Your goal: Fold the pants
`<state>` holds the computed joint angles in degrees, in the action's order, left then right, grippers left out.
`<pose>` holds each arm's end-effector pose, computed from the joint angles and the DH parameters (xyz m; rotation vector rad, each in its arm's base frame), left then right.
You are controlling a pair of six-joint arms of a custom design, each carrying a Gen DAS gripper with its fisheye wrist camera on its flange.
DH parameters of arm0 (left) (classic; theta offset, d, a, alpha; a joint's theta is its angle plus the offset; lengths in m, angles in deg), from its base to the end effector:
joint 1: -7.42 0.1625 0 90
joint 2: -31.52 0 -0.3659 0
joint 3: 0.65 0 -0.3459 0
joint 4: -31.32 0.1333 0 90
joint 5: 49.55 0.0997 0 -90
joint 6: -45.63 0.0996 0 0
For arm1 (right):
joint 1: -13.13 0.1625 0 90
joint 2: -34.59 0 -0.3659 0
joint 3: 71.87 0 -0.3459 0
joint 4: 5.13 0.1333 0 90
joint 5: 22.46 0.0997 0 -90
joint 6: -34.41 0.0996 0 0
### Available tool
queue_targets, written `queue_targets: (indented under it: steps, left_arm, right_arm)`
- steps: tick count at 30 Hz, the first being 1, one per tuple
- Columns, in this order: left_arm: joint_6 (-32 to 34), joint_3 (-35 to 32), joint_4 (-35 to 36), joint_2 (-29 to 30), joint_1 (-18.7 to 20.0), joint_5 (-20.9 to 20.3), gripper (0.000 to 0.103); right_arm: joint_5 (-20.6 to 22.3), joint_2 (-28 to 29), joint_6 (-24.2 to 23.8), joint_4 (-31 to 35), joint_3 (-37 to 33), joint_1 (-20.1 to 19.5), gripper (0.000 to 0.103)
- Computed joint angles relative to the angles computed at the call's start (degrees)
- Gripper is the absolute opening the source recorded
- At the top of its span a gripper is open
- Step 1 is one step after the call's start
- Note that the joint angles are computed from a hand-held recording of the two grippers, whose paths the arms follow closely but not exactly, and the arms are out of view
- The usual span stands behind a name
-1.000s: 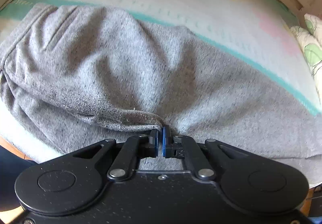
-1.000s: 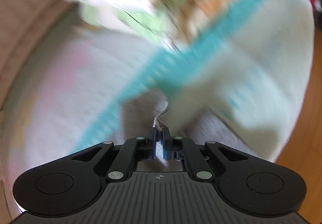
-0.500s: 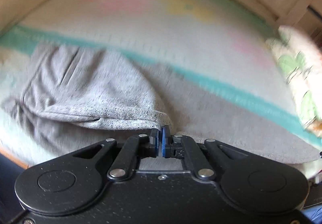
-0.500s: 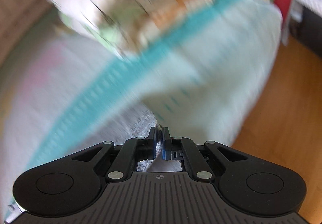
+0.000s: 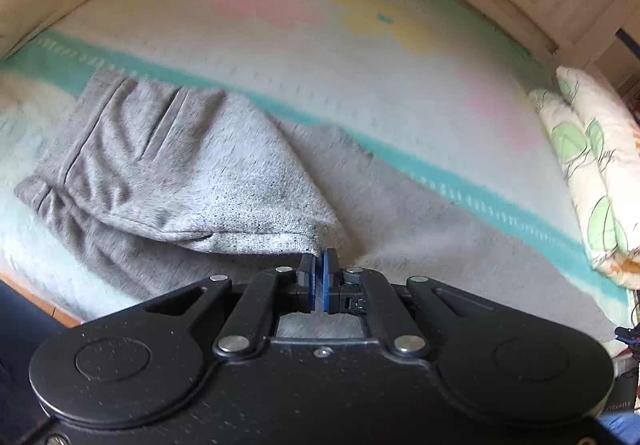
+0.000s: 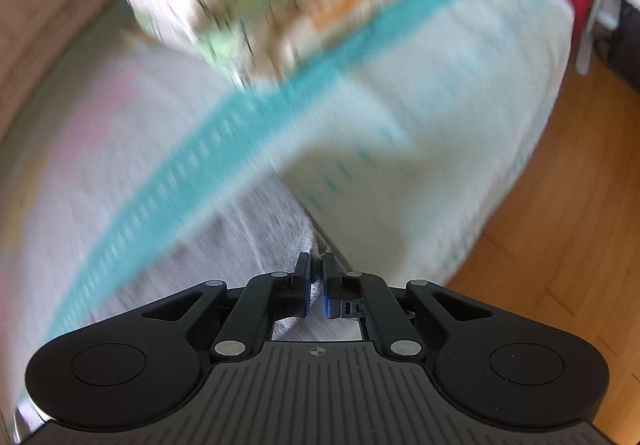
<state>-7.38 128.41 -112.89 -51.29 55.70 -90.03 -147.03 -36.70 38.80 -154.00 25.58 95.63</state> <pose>-0.1053 -0.4322 0.2254 -0.3236 2.4637 -0.9598 0.0035 -0.5613 0.3414 -0.4746 -2.4052 0.6956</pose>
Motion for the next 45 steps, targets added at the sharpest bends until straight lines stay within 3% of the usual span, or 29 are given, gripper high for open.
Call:
queue_targets:
  steps: [3, 7, 11, 14, 18, 22, 25, 29, 35, 39, 45]
  left_arm:
    - [-3.6, -1.1, 6.1, 0.8, 2.7, -2.0, 0.004]
    - [-8.4, -0.4, 8.2, 0.5, 5.1, -4.4, 0.004]
    - [-11.6, -0.2, 11.6, -0.6, 4.4, -3.8, 0.004]
    - [-11.2, -1.0, 12.7, -0.8, 3.5, -3.3, 0.007]
    - [-9.4, -3.2, 15.1, -0.7, 2.5, -1.3, 0.014]
    - [-9.3, -4.8, 18.9, -1.7, 2.2, 0.4, 0.032]
    - [-10.3, -6.6, 24.0, -3.1, 2.4, 2.2, 0.035]
    - [-9.5, -8.2, 28.9, -5.3, 3.7, 4.7, 0.054]
    - [-11.6, -11.5, 37.6, -8.8, 6.5, 7.4, 0.055]
    - [-11.0, -13.3, 41.6, -10.6, 8.6, 8.5, 0.058]
    - [-9.7, -12.2, 38.6, -12.3, 11.4, 9.1, 0.064]
  right_arm:
    - [0.3, 0.7, 2.8, 3.1, -0.5, -2.0, 0.006]
    - [0.6, 1.1, 2.9, 3.7, -0.9, -2.4, 0.009]
    - [-5.1, 2.3, 4.4, 5.7, -3.3, -0.3, 0.012]
    - [-12.0, 3.7, -0.4, -2.2, -2.6, 3.3, 0.012]
    - [-11.8, 5.3, -8.5, -9.4, -2.0, 8.2, 0.013]
    - [-7.6, 8.6, -15.3, -11.5, -2.8, 13.7, 0.013]
    - [-1.6, 11.9, -18.4, -10.0, -4.1, 17.0, 0.014]
    - [6.0, 17.4, -22.2, -7.7, -5.3, 20.8, 0.015]
    - [16.7, 25.5, -29.0, -3.1, -7.3, 25.1, 0.018]
    - [19.6, 30.0, -36.4, -2.8, -7.0, 27.8, 0.018]
    - [22.8, 33.7, -45.8, -5.2, -3.7, 30.5, 0.020]
